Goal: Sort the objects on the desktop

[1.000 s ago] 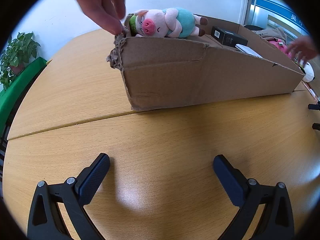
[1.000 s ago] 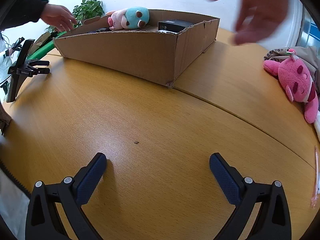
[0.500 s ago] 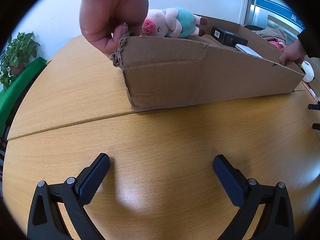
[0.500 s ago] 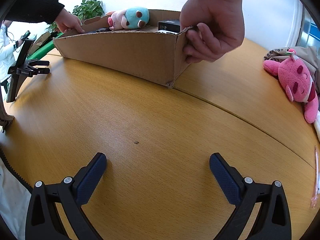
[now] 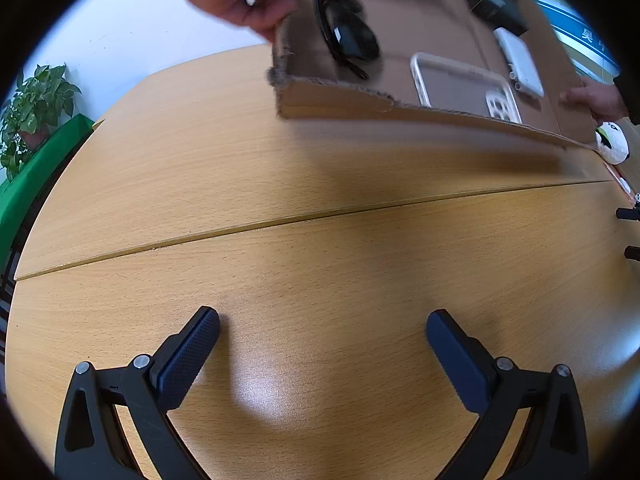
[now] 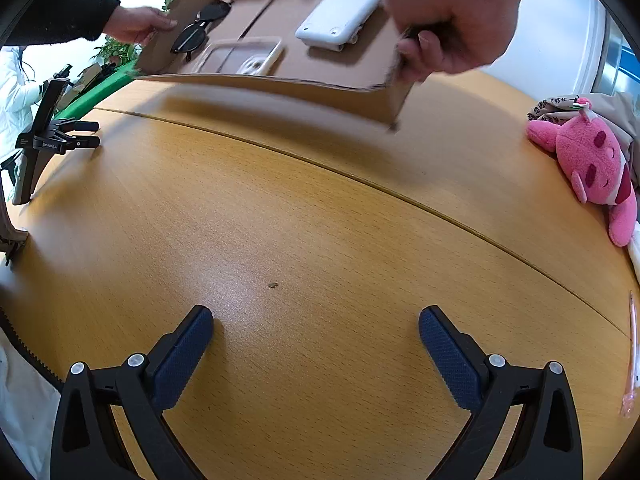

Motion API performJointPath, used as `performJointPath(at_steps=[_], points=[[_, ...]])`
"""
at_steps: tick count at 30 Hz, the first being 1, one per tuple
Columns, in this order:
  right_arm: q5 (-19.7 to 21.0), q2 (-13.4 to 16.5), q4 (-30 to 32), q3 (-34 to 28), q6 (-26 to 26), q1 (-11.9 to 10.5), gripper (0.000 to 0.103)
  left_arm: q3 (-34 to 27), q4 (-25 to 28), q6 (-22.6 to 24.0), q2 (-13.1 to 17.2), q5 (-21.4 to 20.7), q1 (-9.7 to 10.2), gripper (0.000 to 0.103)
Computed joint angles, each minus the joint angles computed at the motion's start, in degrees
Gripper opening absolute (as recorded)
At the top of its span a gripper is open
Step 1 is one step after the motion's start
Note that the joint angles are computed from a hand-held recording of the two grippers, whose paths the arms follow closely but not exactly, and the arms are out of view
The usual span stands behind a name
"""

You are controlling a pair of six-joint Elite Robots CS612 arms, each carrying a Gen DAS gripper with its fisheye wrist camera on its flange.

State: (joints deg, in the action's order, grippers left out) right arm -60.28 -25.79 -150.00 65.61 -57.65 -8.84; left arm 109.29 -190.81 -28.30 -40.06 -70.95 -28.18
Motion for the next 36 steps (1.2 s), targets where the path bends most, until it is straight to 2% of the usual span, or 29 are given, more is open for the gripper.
performJointPath(at_steps=[36], points=[[0.28,0.36,0.94,-0.90,-0.28,0.00,0.103,1.18,-0.59,2.08,-1.26,-1.26,0.84,0.103]])
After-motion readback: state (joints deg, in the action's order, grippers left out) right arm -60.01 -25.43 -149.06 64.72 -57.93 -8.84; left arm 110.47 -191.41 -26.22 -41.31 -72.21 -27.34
